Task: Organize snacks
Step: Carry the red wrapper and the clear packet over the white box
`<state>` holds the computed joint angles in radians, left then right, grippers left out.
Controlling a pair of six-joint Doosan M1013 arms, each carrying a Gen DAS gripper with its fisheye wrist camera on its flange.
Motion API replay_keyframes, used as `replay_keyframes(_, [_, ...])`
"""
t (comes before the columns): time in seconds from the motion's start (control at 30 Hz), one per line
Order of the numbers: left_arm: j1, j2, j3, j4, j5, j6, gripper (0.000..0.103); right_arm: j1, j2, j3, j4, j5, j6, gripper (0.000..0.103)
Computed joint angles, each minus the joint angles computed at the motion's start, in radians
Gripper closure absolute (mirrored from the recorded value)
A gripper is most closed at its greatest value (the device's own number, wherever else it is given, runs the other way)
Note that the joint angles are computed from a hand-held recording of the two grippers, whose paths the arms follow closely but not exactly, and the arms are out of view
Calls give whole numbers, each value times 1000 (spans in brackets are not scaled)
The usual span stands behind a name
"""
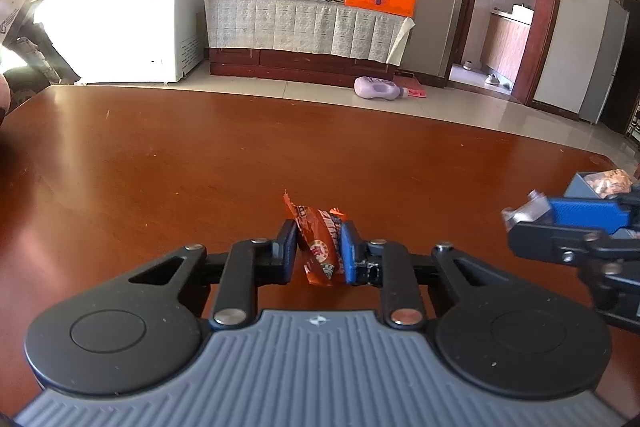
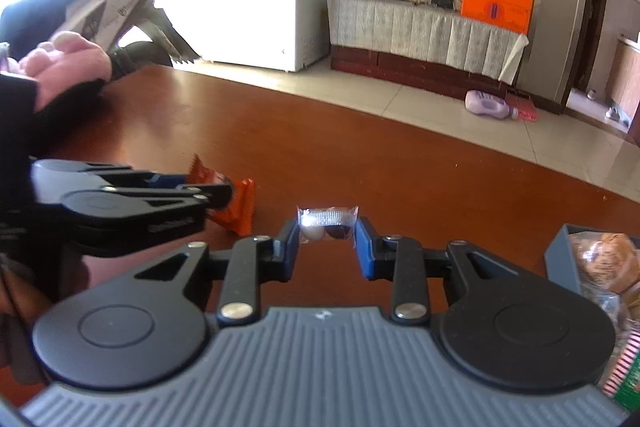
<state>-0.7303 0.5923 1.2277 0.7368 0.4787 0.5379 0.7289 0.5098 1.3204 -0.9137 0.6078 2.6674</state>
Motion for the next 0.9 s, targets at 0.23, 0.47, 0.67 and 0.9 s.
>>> replay_keyframes(0.23, [-13, -36, 51, 31, -33, -65, 81, 22, -45, 56, -68, -6, 67, 69])
replay_keyframes(0.47, [-31, -79, 110, 124, -73, -166, 83, 47, -84, 105, -133, -7, 119, 69])
replay_keyframes(0.67, [-62, -108, 138, 194, -83, -207, 83, 60, -124, 154, -214, -8, 187, 69])
replay_keyframes(0.9, [-110, -122, 146, 246, -84, -218, 83, 63, -154, 193, -240, 17, 228, 69])
